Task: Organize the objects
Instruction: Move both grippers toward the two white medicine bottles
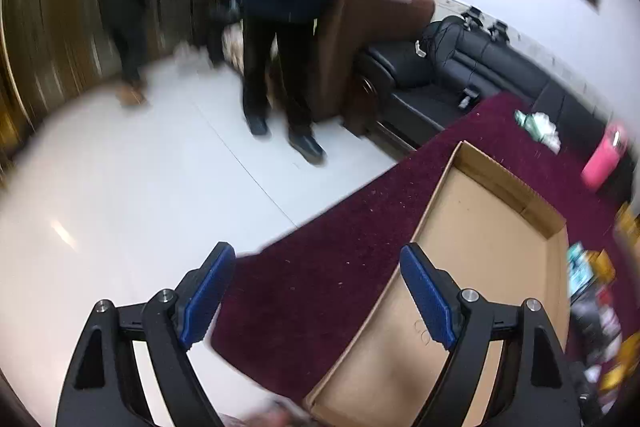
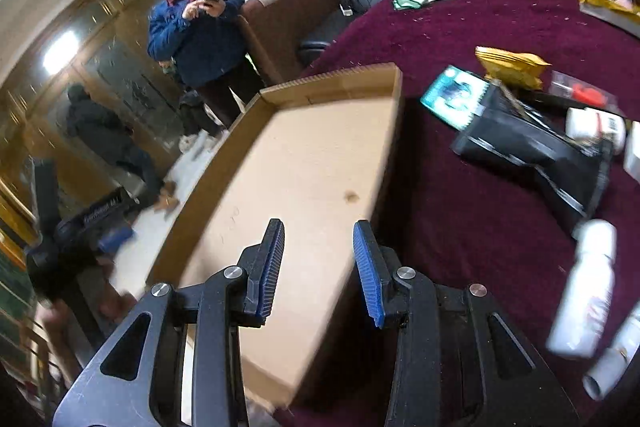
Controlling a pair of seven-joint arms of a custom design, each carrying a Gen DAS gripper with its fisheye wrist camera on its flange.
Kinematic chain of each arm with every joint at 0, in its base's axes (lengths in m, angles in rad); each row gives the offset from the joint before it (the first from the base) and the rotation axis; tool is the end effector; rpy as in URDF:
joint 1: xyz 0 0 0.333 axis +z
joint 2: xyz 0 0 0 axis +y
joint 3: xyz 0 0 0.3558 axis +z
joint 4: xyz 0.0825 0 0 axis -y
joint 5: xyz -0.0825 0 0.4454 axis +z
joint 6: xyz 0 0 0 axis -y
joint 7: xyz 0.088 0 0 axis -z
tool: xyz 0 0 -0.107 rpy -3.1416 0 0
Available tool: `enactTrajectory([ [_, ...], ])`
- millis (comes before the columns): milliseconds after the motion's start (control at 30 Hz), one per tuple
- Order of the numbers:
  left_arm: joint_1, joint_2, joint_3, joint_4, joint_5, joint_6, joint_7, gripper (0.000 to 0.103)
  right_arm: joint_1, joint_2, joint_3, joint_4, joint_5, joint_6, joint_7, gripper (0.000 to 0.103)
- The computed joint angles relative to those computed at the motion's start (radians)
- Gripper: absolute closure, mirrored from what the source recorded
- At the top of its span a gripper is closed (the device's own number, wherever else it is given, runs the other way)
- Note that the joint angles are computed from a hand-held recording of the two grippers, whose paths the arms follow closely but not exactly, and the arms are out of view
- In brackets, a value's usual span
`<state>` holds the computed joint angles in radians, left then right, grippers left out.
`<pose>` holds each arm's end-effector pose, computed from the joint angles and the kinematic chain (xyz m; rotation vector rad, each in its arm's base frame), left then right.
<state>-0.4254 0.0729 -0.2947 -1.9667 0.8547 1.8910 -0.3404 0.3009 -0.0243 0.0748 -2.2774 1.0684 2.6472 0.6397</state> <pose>0.5087 -0.3679 0.4587 -2.2364 0.8484 -0.3438 0.5529 0.1930 0.3981 -2.0197 1.2853 0.0255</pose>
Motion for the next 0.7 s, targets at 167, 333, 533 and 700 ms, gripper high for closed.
enactTrajectory([
  [167, -0.03, 0.101, -0.026, 0.166, 0.005, 0.188, 0.247, 0.018, -0.077, -0.015, -0.075, 0.011, -0.061, -0.133, -0.028, 0.067],
  [333, -0.031, 0.294, -0.049, 0.329, -0.258, 0.485, 0.611, 0.019, -0.132, -0.043, -0.099, -0.029, -0.081, -0.072, -0.061, 0.067],
  [533, -0.103, 0.458, -0.043, 0.507, -0.309, 0.507, 0.865, 0.019, -0.183, -0.107, -0.121, -0.108, -0.083, 0.016, -0.024, 0.067],
  [700, -0.168, 0.47, 0.013, 0.549, -0.331, 0.433, 0.893, 0.019, -0.2, -0.051, -0.136, -0.084, -0.078, 0.056, -0.004, 0.067],
])
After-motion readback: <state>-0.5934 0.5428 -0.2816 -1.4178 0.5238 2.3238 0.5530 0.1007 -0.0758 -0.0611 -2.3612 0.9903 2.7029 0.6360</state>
